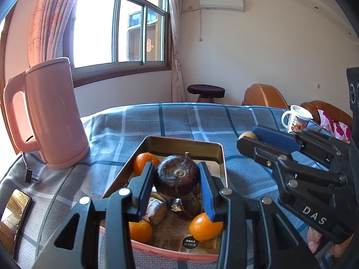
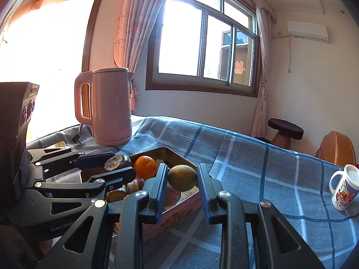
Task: Organize fruits
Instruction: 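Lower the dark fruit and kiwi into the tin and open both tools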
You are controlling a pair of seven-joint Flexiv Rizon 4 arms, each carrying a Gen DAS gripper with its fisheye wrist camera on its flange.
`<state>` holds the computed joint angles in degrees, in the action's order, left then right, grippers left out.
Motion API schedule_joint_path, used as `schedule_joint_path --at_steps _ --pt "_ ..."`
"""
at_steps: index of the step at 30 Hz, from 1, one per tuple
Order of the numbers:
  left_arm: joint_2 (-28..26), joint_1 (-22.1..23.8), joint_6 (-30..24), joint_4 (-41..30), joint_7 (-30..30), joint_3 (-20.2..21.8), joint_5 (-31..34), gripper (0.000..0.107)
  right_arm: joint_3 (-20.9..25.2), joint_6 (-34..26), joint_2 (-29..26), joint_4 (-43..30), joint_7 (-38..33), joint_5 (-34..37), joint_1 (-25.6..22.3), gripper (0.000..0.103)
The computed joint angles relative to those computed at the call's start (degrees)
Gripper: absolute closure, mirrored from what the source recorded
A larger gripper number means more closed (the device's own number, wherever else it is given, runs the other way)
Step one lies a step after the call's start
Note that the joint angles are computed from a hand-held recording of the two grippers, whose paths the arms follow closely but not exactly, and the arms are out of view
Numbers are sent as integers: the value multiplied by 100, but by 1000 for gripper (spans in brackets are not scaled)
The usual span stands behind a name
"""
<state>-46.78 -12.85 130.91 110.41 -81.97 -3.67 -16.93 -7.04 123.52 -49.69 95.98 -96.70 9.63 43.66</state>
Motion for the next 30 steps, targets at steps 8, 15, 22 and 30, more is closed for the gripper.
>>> schedule_joint_path --at_steps 8,15,22,30 --pt "20 78 -48 63 -66 31 -22 66 -7 -184 -64 -129 52 -118 54 74" --pt "40 166 -99 116 -115 47 -3 66 -24 -303 -130 -225 142 -250 82 74" --pt "67 239 -127 170 -184 58 21 66 -37 -441 -192 -299 269 -374 107 74" --pt "69 227 -402 161 -174 135 -119 66 -101 -749 -240 -372 431 -592 170 74"
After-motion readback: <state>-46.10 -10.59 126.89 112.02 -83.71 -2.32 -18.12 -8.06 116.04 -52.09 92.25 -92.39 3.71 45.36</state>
